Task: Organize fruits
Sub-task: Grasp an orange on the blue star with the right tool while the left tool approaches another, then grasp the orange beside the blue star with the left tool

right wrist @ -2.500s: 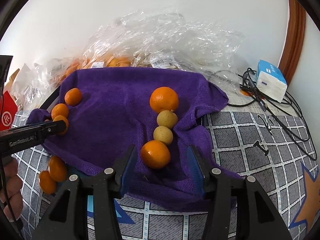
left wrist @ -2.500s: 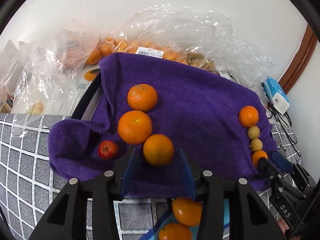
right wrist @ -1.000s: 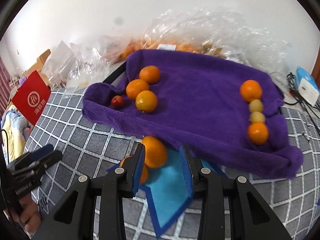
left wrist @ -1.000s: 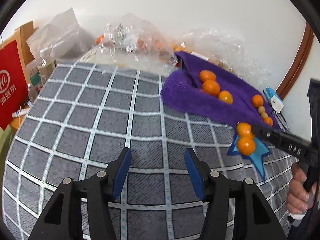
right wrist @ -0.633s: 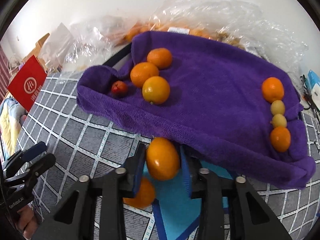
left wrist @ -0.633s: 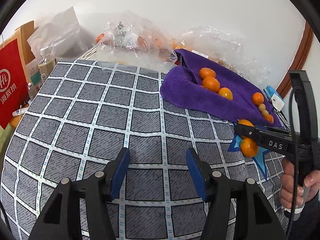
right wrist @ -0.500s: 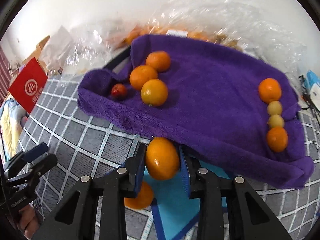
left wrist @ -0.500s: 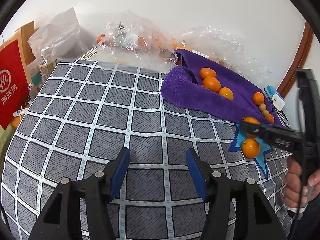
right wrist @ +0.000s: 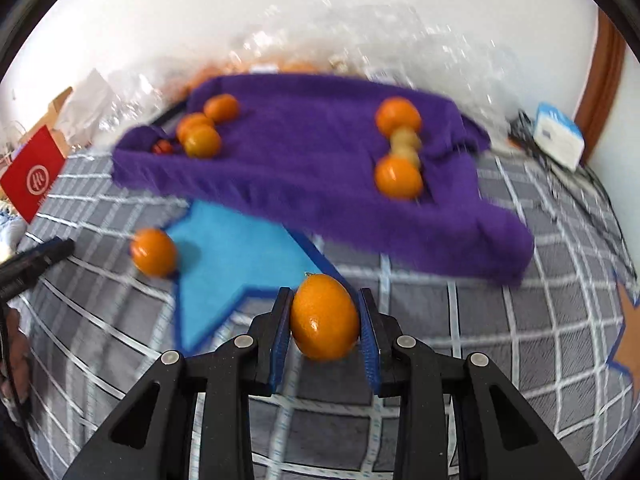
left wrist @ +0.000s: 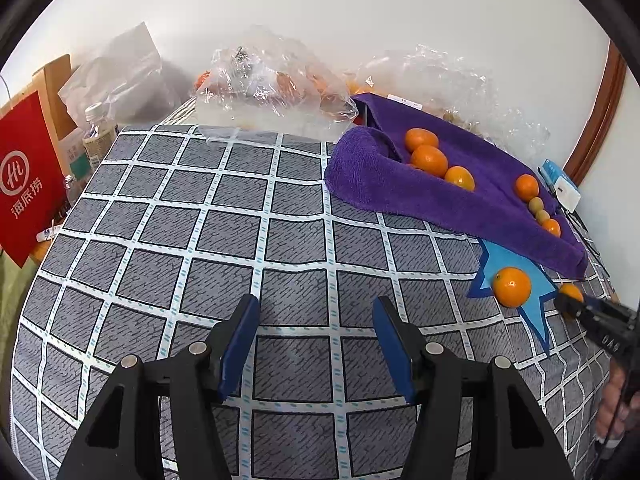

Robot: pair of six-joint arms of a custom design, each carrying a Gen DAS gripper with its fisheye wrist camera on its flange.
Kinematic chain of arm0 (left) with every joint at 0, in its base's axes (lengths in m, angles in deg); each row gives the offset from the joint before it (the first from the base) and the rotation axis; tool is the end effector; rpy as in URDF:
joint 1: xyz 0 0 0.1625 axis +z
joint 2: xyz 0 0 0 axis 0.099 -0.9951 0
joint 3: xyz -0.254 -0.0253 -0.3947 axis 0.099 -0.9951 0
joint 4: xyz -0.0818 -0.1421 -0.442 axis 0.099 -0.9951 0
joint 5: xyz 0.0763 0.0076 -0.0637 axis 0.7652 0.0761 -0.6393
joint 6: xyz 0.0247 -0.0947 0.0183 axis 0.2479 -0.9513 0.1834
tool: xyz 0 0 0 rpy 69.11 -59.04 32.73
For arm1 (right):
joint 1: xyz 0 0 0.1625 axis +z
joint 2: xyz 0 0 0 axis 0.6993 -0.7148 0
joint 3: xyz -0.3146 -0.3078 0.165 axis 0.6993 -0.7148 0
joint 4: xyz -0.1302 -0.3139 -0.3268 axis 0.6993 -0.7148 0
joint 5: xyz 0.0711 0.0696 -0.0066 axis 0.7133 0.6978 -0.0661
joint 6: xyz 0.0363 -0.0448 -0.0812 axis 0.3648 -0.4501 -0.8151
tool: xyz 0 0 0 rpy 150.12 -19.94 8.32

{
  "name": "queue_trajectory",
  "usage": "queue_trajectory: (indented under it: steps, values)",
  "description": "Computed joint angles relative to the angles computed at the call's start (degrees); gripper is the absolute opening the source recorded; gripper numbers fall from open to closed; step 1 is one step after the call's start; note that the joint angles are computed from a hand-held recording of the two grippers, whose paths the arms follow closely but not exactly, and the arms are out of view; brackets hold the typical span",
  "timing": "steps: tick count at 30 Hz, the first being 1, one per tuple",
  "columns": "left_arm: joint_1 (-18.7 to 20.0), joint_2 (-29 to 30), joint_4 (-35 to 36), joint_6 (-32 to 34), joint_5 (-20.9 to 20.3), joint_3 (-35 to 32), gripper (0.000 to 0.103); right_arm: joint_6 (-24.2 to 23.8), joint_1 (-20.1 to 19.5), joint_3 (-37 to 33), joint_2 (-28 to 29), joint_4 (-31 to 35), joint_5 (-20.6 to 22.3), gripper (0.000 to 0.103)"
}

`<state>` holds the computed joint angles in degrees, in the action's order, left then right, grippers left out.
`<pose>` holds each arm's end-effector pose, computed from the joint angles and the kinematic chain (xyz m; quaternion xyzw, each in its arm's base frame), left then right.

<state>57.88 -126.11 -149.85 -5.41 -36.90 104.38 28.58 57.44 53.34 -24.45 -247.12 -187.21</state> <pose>-0.0673 -0.5763 0.2120 0.1652 0.8962 -0.3079 0.2732 0.1817 -0.5458 0.0699 0.1046 -0.8736 0.3130 0.3576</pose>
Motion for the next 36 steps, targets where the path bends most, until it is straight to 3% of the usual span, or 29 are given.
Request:
queue_trajectory:
  steps: [2, 5, 9, 13, 21, 26, 28, 31, 36]
  values:
    - [-0.2, 0.2, 0.3, 0.2, 0.4, -0.1, 0.058, -1.2, -0.4, 1.1, 0.5, -4.3, 1.1, 0.032]
    - [-0.7, 0.7, 0.5, 0.6, 1.9, -0.2, 0.06, -2.8, -0.2, 1.4, 1.1, -5.8, 0.5, 0.032]
    - [-1.4, 1.3, 1.6, 1.6, 3.1, -0.4, 0.073, -4.7, -0.3, 2.6, 1.0, -8.0, 1.0, 0.032]
    - [-2.1, 1.9, 2.1, 2.2, 5.3, -0.4, 0.073, -2.9, -0.8, 2.9, 0.0, -7.2, 2.0, 0.032]
    - [-1.8, 1.4, 2.1, 2.2, 4.2, -0.2, 0.073, -2.5, -1.8, 4.4, -0.6, -13.6, 4.3, 0.032]
    - [-2.7, 1.9, 2.5, 2.2, 5.2, -0.1, 0.065, -2.7, -1.8, 3.8, -0.3, -15.4, 1.5, 0.032]
    - [-3.2, 1.6, 5.2, 0.8, 4.0, -0.4, 0.061, -1.8, -2.2, 4.0, -0.6, -15.8, 1.1, 0.032]
    - [-4.5, 1.6, 5.6, 0.5, -0.5, -0.5, 0.061, 0.0, -2.9, 4.2, -1.3, -15.4, 1.0, 0.032]
    - [-7.6, 4.7, 6.4, 2.3, -4.3, -1.8, 0.063, 1.9, -3.7, 4.9, -2.1, -15.1, 2.5, 0.032]
